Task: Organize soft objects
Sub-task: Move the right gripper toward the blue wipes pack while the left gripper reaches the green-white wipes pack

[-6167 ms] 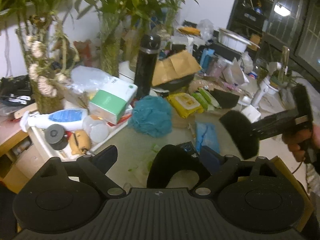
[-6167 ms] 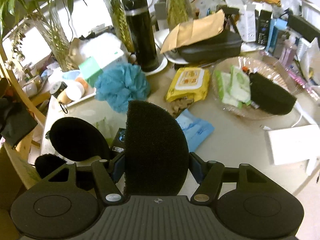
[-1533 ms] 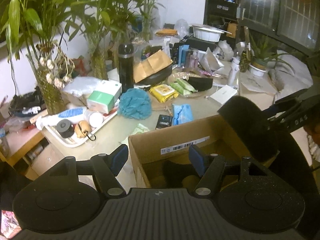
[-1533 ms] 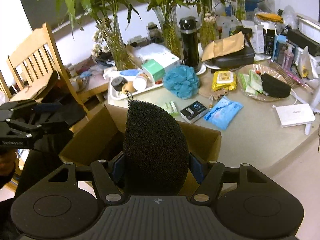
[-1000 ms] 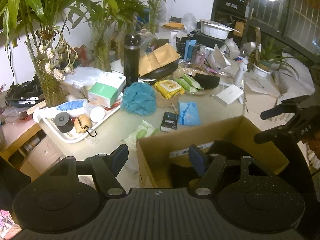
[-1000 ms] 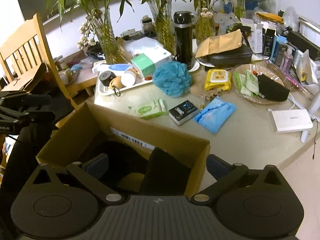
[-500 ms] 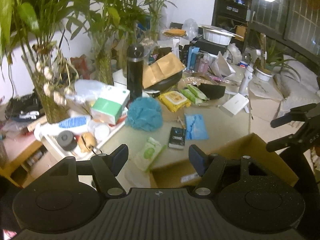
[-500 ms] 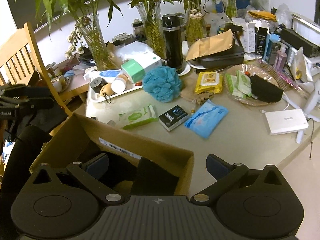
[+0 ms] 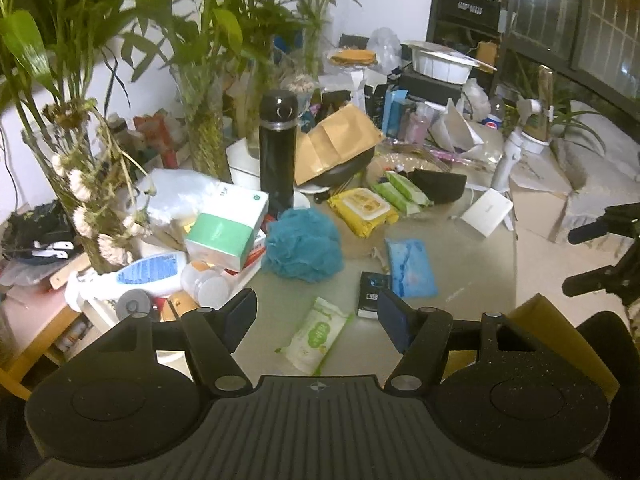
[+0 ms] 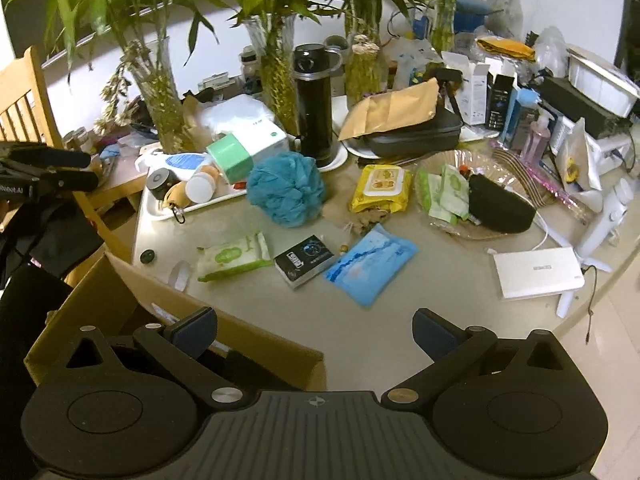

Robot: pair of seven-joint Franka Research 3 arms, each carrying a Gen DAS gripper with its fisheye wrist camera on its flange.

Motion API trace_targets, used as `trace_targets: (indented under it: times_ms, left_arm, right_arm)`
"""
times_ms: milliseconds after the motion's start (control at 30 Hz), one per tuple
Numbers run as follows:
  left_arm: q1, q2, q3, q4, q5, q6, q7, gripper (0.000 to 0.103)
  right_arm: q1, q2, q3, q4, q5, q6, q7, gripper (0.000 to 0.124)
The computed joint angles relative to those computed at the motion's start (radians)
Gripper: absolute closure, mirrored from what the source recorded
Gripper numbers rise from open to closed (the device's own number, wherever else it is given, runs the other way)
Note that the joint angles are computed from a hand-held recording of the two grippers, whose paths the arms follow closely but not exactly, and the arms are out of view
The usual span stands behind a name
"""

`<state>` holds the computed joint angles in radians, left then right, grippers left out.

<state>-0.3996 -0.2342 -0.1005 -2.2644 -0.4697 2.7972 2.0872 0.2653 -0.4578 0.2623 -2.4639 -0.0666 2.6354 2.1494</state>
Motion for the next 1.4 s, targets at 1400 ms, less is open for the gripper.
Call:
trace_targets:
  times_ms: [1400]
  left_arm:
    - [0.233,0.536,-0.249,0.293,0.187,-0.065,0.146,0.034]
  right_arm:
    - [-0.114,0.23,-0.059,-0.059,-0.035,0.252,0.072,0.021]
